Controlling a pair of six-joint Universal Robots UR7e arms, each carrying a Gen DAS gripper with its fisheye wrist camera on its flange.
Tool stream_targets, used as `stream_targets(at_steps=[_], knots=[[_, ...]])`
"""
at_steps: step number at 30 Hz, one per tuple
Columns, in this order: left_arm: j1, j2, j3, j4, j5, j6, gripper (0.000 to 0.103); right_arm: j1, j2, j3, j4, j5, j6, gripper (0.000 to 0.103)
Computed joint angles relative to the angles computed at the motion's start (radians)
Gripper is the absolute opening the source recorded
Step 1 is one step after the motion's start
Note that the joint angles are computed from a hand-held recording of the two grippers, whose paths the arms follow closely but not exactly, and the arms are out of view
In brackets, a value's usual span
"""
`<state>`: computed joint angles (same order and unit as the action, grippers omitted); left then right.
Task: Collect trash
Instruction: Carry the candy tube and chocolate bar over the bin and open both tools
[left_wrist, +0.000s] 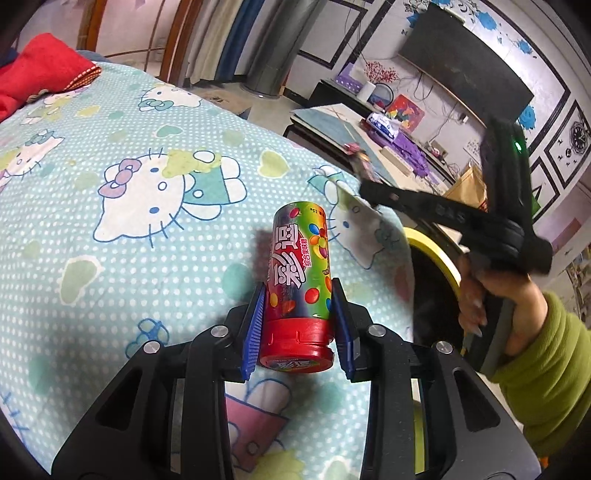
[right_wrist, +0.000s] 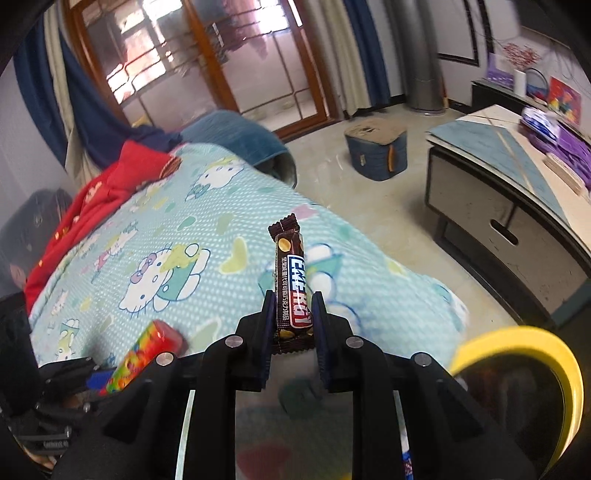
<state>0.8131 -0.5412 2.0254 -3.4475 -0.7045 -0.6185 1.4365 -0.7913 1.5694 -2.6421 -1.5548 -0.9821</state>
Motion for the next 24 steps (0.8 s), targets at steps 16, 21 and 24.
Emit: stream_targets(at_steps=[16, 21, 24], knots=[[-0.066, 0.077, -0.105, -0.033, 0.007, 0.088, 0.026, -0.086, -0.153, 0.092, -0.008, 0.061, -0.022, 0.019], [-0.085, 0.112, -0.156, -0.036, 0.025, 0.144, 0.026, -0.115, -0.188, 0.115, -0.036, 0.06, -0.023, 0.019], [-0.099, 0.129, -0.178, -0.041, 0.029, 0.167, 0.026, -0.136, -0.212, 0.129, -0.055, 0.068, -0.026, 0.019]])
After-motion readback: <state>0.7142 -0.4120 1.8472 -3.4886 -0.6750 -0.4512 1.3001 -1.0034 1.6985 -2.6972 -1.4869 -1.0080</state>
